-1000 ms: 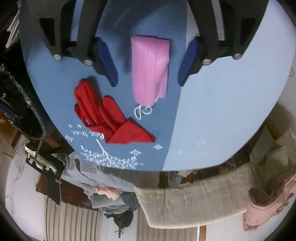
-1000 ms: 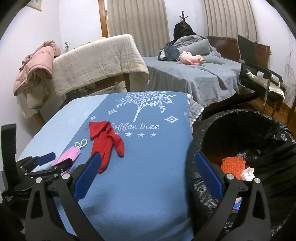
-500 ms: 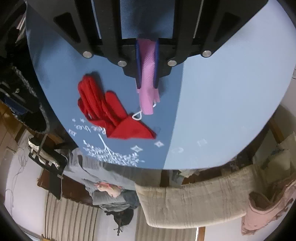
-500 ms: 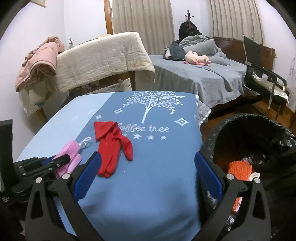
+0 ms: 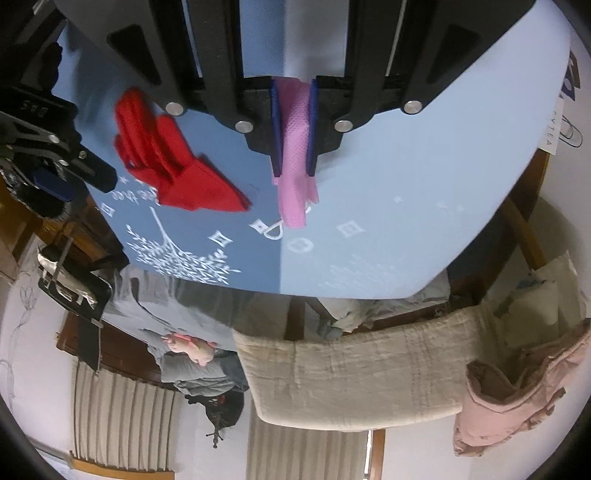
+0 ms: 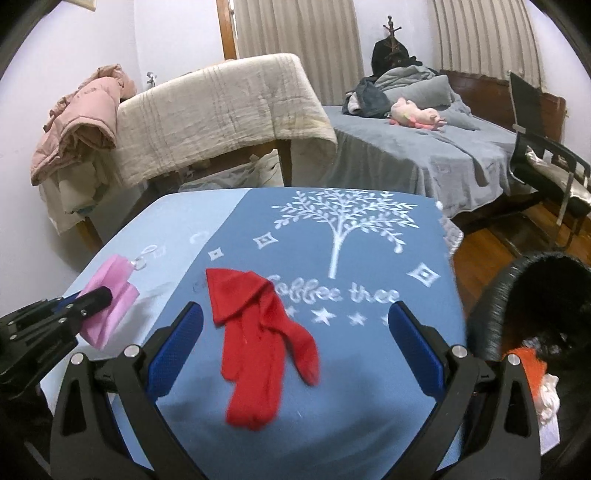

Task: Collect trash
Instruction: 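Grasp the pink mask with the left tool while the right tool grasps the red glove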

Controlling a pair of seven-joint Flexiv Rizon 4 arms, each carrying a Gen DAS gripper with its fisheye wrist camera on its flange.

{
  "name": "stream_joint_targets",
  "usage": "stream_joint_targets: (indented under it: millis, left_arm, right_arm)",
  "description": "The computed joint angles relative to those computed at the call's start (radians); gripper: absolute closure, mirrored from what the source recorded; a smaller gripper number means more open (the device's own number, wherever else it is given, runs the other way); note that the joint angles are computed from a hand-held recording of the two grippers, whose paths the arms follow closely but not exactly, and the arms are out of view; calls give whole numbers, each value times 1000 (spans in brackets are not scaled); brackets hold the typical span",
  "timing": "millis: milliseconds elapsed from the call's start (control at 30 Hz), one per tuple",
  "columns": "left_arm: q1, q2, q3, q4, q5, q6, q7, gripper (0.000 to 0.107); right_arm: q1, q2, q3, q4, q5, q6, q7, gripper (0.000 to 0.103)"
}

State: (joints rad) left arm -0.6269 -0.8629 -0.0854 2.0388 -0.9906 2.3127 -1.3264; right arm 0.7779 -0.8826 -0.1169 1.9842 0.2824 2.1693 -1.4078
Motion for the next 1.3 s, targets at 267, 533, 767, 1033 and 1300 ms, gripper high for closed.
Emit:
stream_joint_targets:
  millis: [267, 533, 767, 1033, 1300]
  left_arm:
    - [29, -14, 13, -12, 13, -1, 11, 95]
    - [46, -26, 16, -22, 21, -6, 12, 95]
    - [48, -28, 19, -24, 32, -11, 6, 95]
    - [26, -17, 19, -25, 18, 4, 23, 95]
    - [-3, 9, -1, -35, -15, 36, 68, 95]
  right_arm:
    - [30, -61, -55, -120, -39, -136, 51, 5]
    - [4, -77, -55, -159, -156, -240, 129, 22]
    - [-87, -70, 27, -157, -289, -275, 165, 63]
    - [-154, -37, 103, -101, -360, -191, 151, 93]
    - [-157, 46, 110, -1, -305, -87, 123, 93]
